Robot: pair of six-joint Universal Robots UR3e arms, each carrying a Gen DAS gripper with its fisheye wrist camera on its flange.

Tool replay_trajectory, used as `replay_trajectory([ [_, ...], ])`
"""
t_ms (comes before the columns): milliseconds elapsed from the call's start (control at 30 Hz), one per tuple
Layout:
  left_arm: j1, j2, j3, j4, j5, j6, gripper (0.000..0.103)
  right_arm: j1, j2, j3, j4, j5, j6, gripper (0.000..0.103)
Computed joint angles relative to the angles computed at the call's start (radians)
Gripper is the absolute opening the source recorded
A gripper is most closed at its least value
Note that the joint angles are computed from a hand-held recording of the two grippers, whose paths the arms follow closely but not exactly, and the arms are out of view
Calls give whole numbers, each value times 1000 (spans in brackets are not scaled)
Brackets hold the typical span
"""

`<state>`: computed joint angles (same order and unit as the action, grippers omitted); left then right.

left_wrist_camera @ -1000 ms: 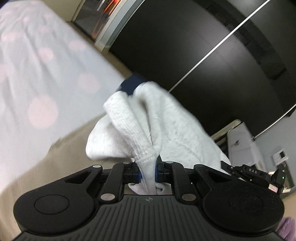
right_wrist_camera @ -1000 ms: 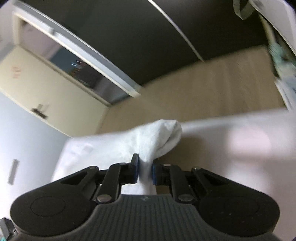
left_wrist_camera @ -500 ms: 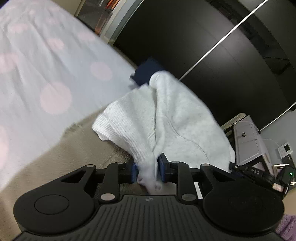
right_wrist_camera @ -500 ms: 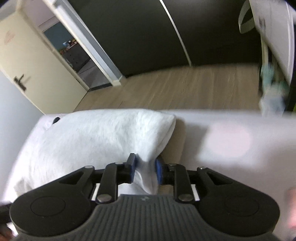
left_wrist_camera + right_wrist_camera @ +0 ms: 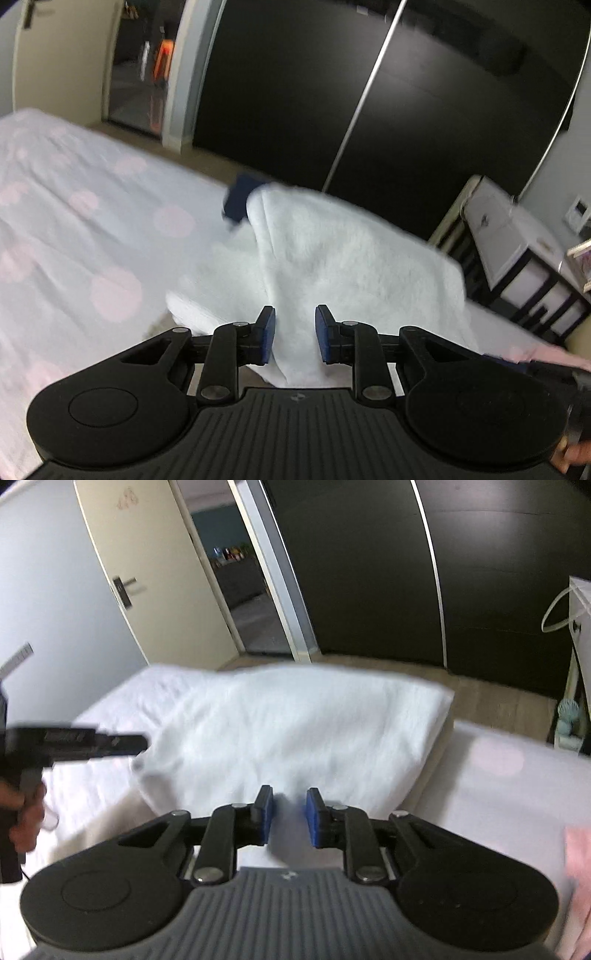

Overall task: Fold clothes
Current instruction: 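Release the bundle onto the beige blanket with both grippers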

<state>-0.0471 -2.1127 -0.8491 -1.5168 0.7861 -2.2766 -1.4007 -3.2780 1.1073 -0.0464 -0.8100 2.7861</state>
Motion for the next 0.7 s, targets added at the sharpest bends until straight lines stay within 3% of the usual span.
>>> replay_trajectory([
  [133,-24,-18,-74,110,105,-30,5,-12,-74,-14,107,-28,30,22],
  [333,-10,-44,-73,101,115,15,2,-24,-100,-60,186,-41,-35,22],
  [500,-8,-55,39,-9,97,60,2,-3,-56,60,73,-35,-57,23],
  [700,-34,-172,376,-169,2,42,2,-70,44,44,-119,11,-159,27],
])
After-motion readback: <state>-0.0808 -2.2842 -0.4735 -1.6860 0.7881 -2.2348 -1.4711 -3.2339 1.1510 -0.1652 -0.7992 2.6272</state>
